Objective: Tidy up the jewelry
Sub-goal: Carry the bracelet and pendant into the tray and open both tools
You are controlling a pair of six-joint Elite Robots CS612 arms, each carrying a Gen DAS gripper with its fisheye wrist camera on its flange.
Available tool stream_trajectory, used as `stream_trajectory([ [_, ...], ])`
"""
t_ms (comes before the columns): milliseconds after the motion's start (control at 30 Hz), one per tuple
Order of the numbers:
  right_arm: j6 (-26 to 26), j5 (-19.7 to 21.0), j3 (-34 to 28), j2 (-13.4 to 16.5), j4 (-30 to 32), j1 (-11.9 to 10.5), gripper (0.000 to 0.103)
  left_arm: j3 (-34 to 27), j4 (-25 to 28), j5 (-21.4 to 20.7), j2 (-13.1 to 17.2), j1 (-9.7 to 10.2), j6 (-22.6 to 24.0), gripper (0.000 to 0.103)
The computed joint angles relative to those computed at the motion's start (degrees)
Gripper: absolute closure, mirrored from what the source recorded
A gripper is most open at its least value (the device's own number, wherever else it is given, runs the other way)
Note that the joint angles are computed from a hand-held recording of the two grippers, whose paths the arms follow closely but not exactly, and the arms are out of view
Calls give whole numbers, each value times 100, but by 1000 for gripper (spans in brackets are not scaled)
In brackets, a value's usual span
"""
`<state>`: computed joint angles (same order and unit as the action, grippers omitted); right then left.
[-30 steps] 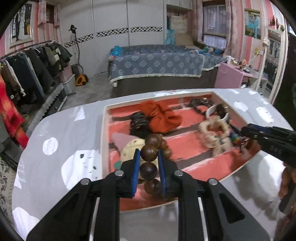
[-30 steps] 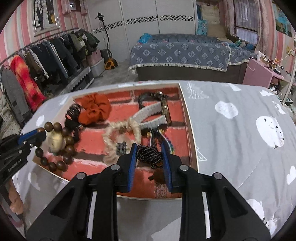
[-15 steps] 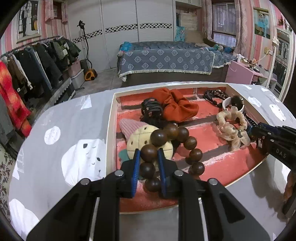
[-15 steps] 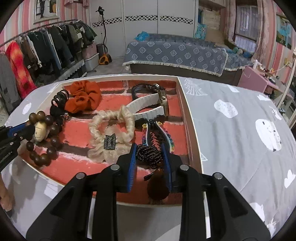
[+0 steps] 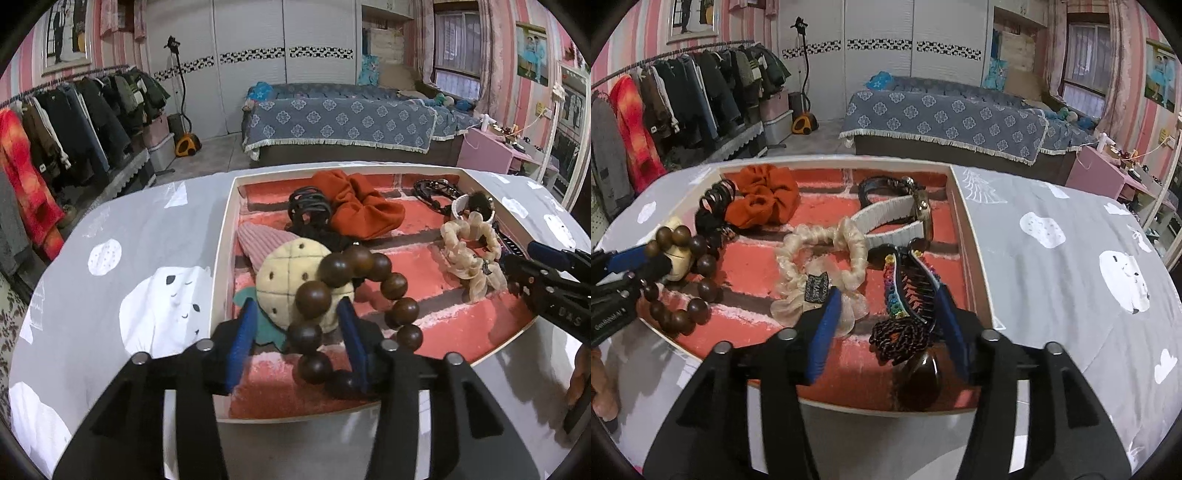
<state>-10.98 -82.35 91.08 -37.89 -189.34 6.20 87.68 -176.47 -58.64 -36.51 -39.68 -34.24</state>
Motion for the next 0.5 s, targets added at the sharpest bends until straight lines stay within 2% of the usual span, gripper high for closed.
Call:
stream_trajectory([
  [33,34,67,45,-34,-85,-17,40,16,5,0,-19,-1,-23,57],
  [100,107,161,127,-102,-242,-49,26,65,45,-20,-85,-16,-97,57],
  [133,128,179,168,-135,-304,-59,23,97,23,-28,-120,-25,-95,55],
  [267,231,184,362,-305,-571,-92,8,334,-247,357,-307,-173,30,31],
  [333,256,138,483,-402,-698,-90,5,436,-350,411,-396,-224,94,30],
  [433,229,162,746,-557,-973,-94,4,661,-629,403,-557,-309,168,20],
  [500,170,147,928,-662,-1119,-81,4,821,-802,464,-655,-373,144,17],
])
